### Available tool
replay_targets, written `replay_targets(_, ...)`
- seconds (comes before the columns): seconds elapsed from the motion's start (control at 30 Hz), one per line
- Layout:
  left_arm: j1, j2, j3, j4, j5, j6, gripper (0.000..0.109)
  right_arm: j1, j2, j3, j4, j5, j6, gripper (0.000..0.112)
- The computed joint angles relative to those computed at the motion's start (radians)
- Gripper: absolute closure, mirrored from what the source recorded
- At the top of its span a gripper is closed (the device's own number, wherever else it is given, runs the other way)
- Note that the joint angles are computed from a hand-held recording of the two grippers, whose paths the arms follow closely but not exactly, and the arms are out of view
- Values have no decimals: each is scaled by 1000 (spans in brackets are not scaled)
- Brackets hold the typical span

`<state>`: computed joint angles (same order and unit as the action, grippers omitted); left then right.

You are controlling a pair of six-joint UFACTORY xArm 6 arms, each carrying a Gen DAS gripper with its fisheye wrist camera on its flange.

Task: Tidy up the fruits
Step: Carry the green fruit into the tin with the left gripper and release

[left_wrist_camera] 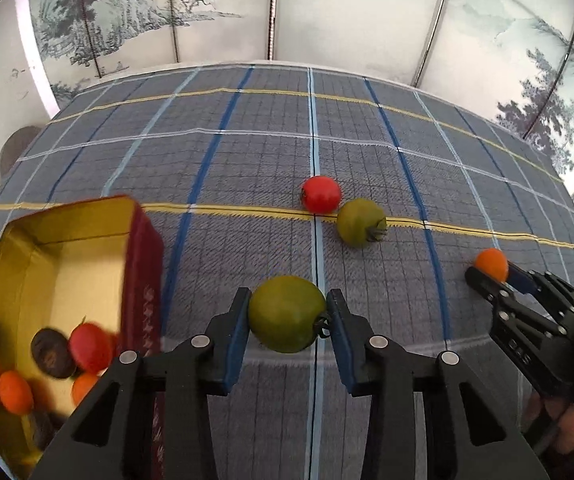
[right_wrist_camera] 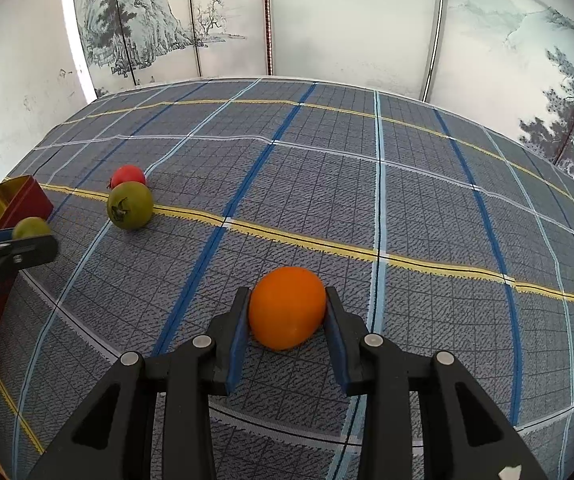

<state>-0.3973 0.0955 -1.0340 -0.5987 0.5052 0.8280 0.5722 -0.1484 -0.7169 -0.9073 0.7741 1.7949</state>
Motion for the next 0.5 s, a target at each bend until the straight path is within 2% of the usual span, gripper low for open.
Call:
replay_targets(0.3,114,-117,46,-105,91,79,70,1,0,-1,1,2,0,79)
replay_targets(0.5,191,-137,36,-126,106,101,70,2,2,-3,2,4,-1,79)
